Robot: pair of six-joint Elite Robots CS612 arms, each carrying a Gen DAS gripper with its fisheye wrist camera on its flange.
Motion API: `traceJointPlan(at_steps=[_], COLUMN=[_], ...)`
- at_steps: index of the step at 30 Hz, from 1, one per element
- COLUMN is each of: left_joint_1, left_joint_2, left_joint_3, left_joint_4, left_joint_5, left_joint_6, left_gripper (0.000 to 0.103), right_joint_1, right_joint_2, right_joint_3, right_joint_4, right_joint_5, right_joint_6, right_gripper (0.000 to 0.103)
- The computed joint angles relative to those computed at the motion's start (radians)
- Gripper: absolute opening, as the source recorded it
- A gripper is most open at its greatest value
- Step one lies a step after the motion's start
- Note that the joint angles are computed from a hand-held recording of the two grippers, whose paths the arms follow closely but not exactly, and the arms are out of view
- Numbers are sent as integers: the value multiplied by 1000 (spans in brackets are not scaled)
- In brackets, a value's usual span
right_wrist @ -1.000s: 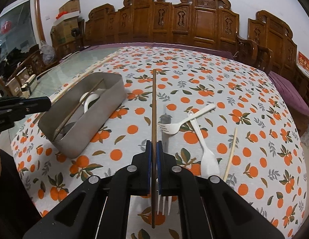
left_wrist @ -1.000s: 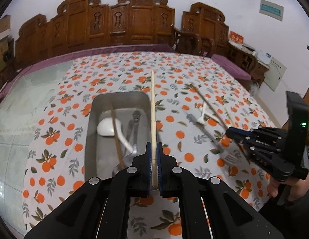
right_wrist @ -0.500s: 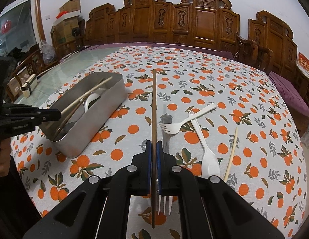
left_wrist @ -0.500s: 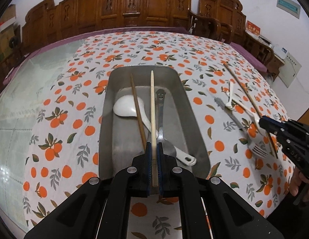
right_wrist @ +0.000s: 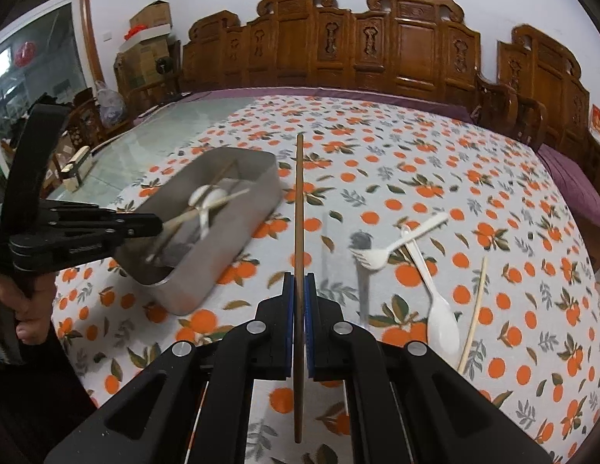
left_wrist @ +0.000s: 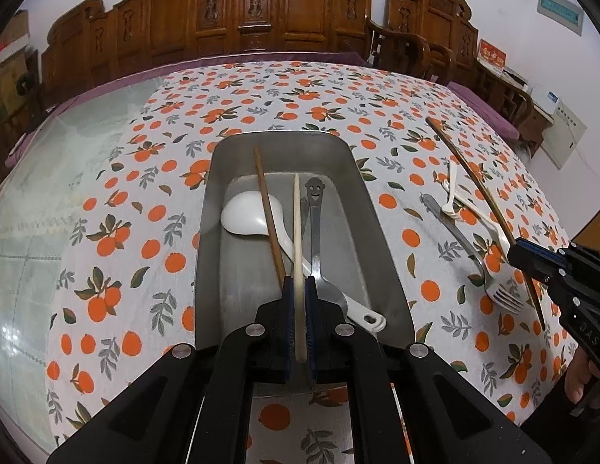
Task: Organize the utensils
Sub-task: 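Carry the chopstick into the grey tray with the left gripper and open it, then lower the held chopstick into the tray and open the right gripper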
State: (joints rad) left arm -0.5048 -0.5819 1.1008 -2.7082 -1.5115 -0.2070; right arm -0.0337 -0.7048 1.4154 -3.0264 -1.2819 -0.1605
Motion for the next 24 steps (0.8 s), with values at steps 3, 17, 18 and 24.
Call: traceJointPlan(at_steps=[3, 17, 18, 24], left_joint_1=[2, 23, 24, 25], left_joint_2=[-4, -35, -37, -42], left_joint_3=[4, 48, 51, 60], left_joint_4=[-14, -147, -154, -174], left_joint_5=[-1, 40, 48, 92], left_joint_6=[-8, -38, -38, -33], left_gripper=[14, 77, 82, 94], right_joint_1=[5, 38, 39, 46], right_joint_2=[-5, 20, 23, 40], right_joint_3=[-4, -96, -102, -140], right_joint_4=[5, 61, 63, 86], right_joint_5=[11, 67, 68, 89], right_joint_6=[-3, 46, 48, 82], right_gripper=[6, 6, 6, 6])
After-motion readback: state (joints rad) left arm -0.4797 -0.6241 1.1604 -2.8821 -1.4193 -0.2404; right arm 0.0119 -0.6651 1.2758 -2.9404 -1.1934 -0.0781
